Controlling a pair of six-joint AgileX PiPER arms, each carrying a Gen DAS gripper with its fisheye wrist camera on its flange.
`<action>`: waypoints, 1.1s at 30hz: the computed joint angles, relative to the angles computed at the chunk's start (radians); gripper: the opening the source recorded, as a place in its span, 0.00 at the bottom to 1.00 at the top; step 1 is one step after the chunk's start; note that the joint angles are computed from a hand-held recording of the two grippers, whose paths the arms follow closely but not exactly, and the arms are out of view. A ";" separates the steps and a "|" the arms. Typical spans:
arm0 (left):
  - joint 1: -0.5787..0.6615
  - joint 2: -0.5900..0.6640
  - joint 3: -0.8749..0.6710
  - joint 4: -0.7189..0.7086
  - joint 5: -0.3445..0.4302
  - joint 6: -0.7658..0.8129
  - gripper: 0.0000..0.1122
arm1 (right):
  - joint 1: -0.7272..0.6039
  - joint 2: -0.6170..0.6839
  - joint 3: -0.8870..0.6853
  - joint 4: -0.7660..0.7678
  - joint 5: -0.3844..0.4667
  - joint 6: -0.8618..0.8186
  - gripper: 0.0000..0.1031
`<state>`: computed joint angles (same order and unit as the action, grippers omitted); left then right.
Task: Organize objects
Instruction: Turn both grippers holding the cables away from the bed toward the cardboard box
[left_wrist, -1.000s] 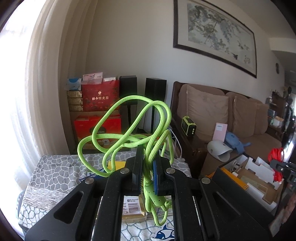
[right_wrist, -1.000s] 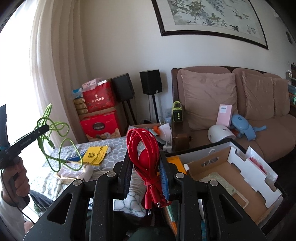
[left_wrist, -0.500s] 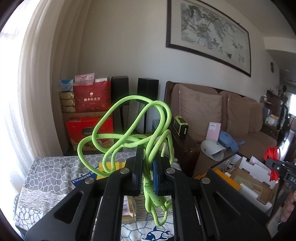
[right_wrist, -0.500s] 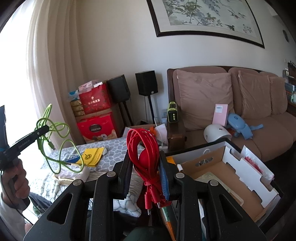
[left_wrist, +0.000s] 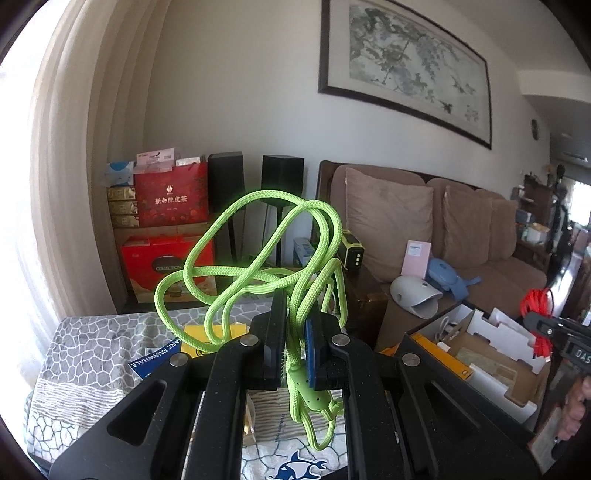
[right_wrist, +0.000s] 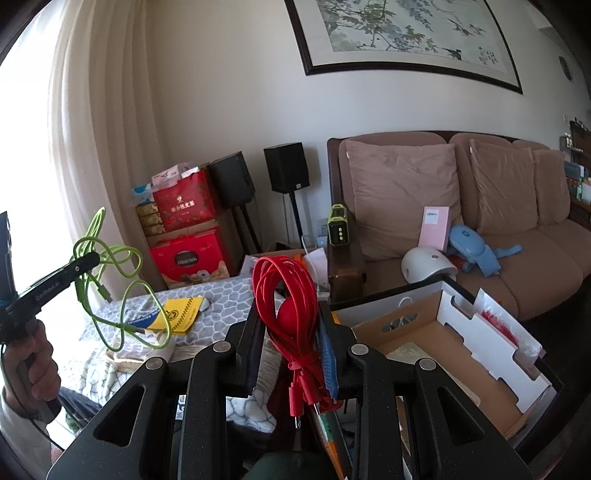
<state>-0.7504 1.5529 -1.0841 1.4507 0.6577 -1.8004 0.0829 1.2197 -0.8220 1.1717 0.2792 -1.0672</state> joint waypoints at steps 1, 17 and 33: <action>-0.002 0.001 -0.001 0.000 0.000 0.001 0.07 | 0.001 -0.003 0.002 -0.008 -0.002 0.009 0.26; -0.021 0.023 -0.030 -0.007 -0.009 0.014 0.07 | -0.041 -0.008 -0.002 -0.014 0.022 0.018 0.26; -0.034 0.048 -0.066 -0.023 -0.011 0.040 0.07 | -0.050 -0.017 0.003 -0.036 0.019 0.052 0.26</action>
<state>-0.7843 1.6009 -1.1500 1.4277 0.6463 -1.7603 0.0330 1.2023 -0.8186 1.1356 0.2981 -1.0151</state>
